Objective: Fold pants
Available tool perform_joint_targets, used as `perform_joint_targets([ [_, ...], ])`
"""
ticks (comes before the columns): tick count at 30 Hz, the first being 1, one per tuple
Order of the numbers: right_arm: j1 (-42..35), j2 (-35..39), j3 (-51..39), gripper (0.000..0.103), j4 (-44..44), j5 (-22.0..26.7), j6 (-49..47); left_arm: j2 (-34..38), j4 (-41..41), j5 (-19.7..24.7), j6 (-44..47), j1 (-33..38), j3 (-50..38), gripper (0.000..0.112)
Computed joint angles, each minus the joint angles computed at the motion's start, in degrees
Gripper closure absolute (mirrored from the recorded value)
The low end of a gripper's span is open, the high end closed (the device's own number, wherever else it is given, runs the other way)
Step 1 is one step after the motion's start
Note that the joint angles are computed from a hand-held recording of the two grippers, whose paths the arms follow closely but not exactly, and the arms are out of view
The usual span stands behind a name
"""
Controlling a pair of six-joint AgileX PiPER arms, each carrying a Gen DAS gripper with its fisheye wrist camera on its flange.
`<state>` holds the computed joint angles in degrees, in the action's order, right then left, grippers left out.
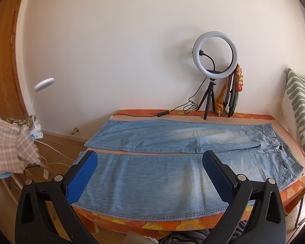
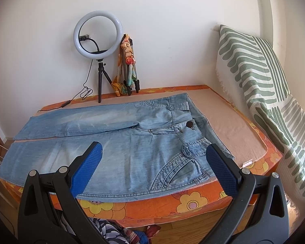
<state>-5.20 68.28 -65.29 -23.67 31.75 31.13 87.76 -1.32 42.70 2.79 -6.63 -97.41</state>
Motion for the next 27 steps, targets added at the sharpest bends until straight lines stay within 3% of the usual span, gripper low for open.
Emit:
perform_joint_targets([
  [27, -1.3, -0.2, 1.4, 0.0, 2.0, -1.9, -1.6, -0.4, 0.3, -0.3, -0.6, -0.4, 0.9, 0.01],
])
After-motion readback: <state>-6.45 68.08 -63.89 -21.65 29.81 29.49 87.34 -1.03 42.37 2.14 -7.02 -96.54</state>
